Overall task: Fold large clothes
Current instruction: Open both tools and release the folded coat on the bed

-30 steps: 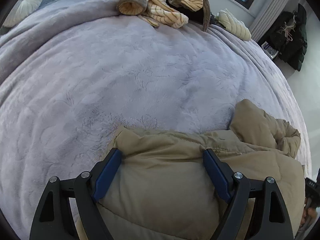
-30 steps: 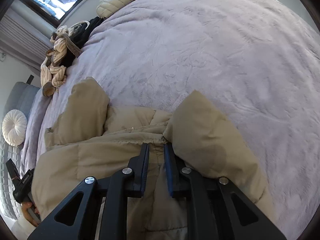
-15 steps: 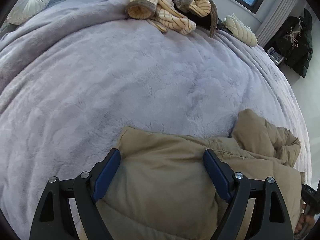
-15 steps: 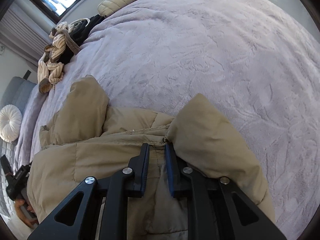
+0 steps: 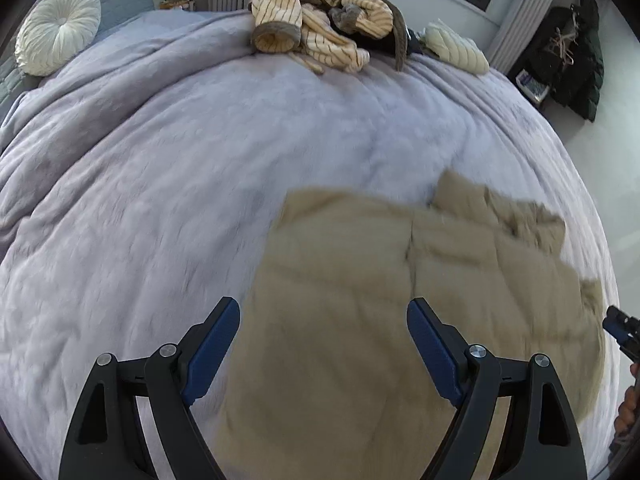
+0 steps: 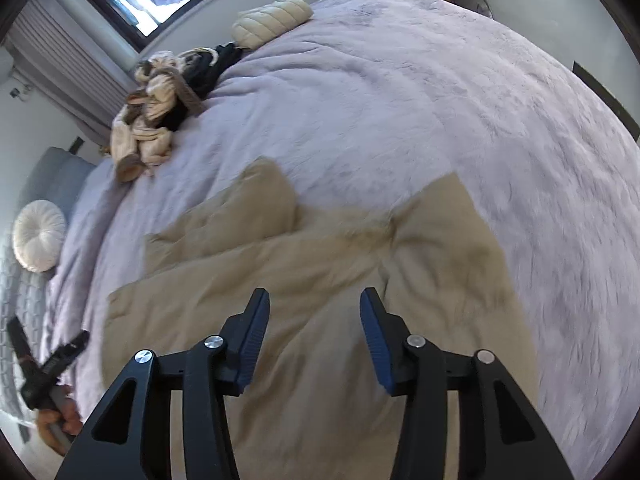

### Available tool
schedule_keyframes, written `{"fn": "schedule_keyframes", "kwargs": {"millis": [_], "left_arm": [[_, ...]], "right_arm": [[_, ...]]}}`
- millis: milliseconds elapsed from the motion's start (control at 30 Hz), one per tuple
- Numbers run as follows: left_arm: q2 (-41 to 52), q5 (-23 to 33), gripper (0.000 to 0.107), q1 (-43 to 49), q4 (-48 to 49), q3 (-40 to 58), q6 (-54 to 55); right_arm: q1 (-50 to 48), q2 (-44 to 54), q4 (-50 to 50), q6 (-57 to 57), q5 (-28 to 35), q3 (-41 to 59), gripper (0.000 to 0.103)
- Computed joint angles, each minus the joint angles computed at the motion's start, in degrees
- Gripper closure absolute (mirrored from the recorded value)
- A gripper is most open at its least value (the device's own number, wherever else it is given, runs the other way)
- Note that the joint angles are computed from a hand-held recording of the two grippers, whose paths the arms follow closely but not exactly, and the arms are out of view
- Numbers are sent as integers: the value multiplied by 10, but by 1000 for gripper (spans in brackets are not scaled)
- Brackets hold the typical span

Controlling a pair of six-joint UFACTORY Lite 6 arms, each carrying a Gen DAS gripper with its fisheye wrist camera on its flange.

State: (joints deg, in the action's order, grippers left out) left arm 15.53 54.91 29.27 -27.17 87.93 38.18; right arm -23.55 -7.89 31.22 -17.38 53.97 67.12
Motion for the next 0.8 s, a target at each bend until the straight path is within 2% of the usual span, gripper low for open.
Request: {"fn": "schedule_keyframes", "kwargs": {"millis": [167, 200, 400, 467, 500, 633, 700, 733, 800], "left_arm": [[-85, 20, 18, 63, -8, -109, 43], [-98, 28, 4, 81, -10, -128, 51], [-148, 64, 4, 147, -7, -196, 95], [-144, 81, 4, 162, -3, -203, 104], [-143, 88, 4, 166, -1, -206, 104], [-153, 51, 4, 177, 23, -240, 96], [-138, 57, 4, 189, 17, -242, 102], [-131, 62, 4, 195, 13, -243, 103], [-104, 93, 4, 210, -9, -233, 111]], "right_arm": [[-46, -129, 28, -7, 73, -103, 37], [-66, -151, 36, -14, 92, -122, 36], [-192, -253, 54, -54, 201, -210, 28], [-234, -270, 56, -73, 230, -230, 20], [-254, -280, 59, -81, 244, -242, 20], [-331, -304, 65, -116, 282, -290, 18], [-369, -301, 78, -138, 302, -315, 12], [-389, -297, 85, -147, 311, -332, 1], [-416, -297, 93, -158, 318, -358, 0]]}}
